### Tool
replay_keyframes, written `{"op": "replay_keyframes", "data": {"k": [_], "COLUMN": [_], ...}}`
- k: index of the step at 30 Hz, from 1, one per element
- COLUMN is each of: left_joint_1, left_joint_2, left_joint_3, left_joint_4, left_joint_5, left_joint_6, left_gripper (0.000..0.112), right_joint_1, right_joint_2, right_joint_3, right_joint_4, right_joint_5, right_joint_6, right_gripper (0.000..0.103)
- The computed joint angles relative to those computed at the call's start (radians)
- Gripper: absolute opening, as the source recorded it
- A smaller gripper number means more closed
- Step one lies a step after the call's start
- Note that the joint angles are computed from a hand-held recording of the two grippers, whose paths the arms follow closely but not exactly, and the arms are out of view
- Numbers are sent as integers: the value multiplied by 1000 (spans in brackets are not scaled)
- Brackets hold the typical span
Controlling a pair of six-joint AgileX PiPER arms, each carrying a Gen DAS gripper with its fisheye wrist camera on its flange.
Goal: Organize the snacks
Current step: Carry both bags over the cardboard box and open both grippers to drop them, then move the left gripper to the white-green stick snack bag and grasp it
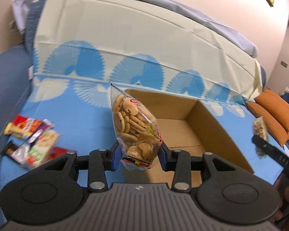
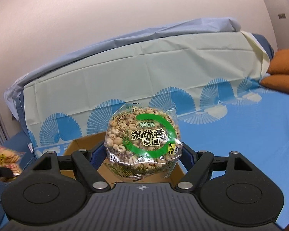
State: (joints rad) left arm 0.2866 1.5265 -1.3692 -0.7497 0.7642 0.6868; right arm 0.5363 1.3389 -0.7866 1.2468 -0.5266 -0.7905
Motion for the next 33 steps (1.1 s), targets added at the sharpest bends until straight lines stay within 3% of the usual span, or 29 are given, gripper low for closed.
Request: {"op": "replay_keyframes", "data": {"k": [16,18,20,23,24,29,33], "left_joint_1": [-288,-318,-337,-326,-310,-152,28], "left_joint_2": [129,139,124,75,64,17,-3], "left_joint_3": [-179,-201,-173,-76,-55,21,76], "left_joint_4": [199,242,271,240,213,56,-75], "left_joint_5": [-112,-127,-172,-249,-248,-147,-64], "left_joint_6": [-273,-310,-309,-225,-193,-1,206], "left_gripper": [46,72,80,77,72,48,46], "right_joint_1": [10,20,56,72,73,91,110], "right_joint_2": [22,32,43,39,40,42,48], "right_joint_3": [-20,-36,-50,-39,-40,-40,-45], "right_joint_4": [-9,38,87,57,59,71,86], "right_joint_5": [12,5,-56,-70,-70,-94,-125], "right_joint_6": [-50,-109,-169,-165,-170,-177,-197], "right_gripper": [80,83,95,96,96,96,96]}}
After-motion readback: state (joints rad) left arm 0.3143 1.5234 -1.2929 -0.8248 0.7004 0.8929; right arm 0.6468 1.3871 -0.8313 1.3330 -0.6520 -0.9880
